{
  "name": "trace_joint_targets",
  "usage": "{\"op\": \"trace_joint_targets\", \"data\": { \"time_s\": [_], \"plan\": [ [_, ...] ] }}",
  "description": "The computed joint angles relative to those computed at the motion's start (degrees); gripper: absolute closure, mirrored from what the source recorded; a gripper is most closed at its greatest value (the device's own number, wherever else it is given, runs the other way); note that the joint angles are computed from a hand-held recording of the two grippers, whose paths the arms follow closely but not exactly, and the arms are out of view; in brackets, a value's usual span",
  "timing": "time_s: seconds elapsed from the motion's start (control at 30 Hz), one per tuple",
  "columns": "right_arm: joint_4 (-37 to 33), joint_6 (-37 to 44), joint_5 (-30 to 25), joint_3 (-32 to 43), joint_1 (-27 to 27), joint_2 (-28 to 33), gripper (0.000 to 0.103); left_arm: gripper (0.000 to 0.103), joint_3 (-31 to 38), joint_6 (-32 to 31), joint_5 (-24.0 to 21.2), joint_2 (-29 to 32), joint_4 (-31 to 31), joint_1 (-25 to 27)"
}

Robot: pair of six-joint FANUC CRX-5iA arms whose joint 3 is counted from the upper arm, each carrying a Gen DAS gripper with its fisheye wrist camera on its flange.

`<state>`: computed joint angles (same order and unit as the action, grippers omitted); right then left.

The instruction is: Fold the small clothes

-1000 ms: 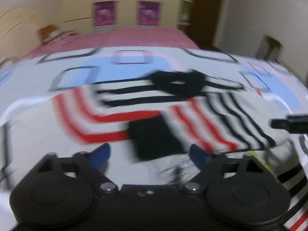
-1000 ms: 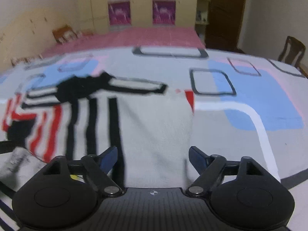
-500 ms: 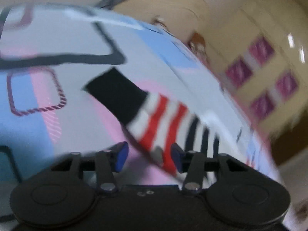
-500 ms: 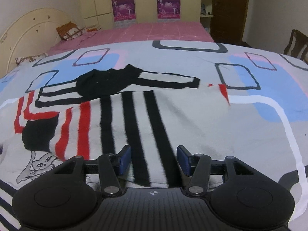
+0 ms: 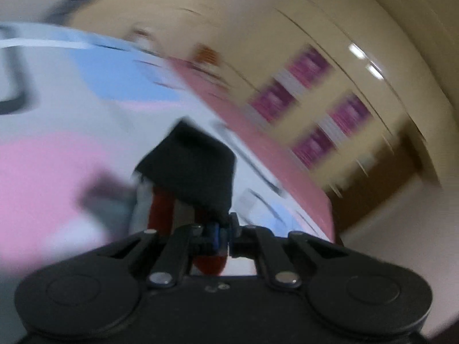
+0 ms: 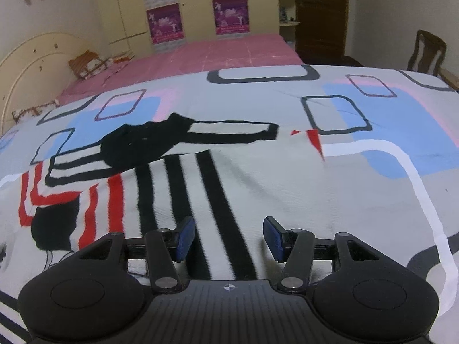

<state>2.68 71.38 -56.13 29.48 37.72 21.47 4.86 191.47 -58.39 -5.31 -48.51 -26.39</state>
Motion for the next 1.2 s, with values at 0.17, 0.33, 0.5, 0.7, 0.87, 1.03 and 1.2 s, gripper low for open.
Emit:
{"op": "trace_joint_targets", "data": {
  "time_s": [0.17, 0.33, 0.5, 0.7, 0.87, 1.03, 1.2],
  "plan": [
    [-1.25, -0.47, 0.98, -1.09, -1.72, -1.16, 0.05, 0.098, 13.74, -20.89, 8.11, 13.48, 11.11, 1.41],
    [-2.96, -1.35, 1.6, -1.82, -4.03, -2.3, 0.05, 0.098, 29.74, -42.96, 6.47, 27.84, 23.62, 0.67],
    [-9.73, 1.2, -0.23, -0.74, -7.39, -3.11, 0.049, 0.097, 42.98, -57.34, -0.53, 39.17, 30.91, -1.73],
    [-15.19, 2.07, 0.01, -1.75, -9.7, -4.89, 0.012, 0.047, 43.51, -68.83, 0.3, 42.33, 35.75, -3.63],
    [-23.02, 6.4, -1.42, 0.99, -10.98, -4.18, 0.019, 0.047, 34.57, -59.96, 2.69, 34.26, 27.41, -5.98],
    [-26.19, 6.85, -5.89, 6.62, -9.94, 0.0, 0.032, 0.052, 22.05, -45.23, -3.71, 21.57, 16.38, -8.77],
    [-24.35, 7.24, -8.34, 11.12, -8.14, 4.81, 0.042, 0.067, 15.84, -38.79, -17.29, 14.84, 9.97, -10.51]
  ]
}}
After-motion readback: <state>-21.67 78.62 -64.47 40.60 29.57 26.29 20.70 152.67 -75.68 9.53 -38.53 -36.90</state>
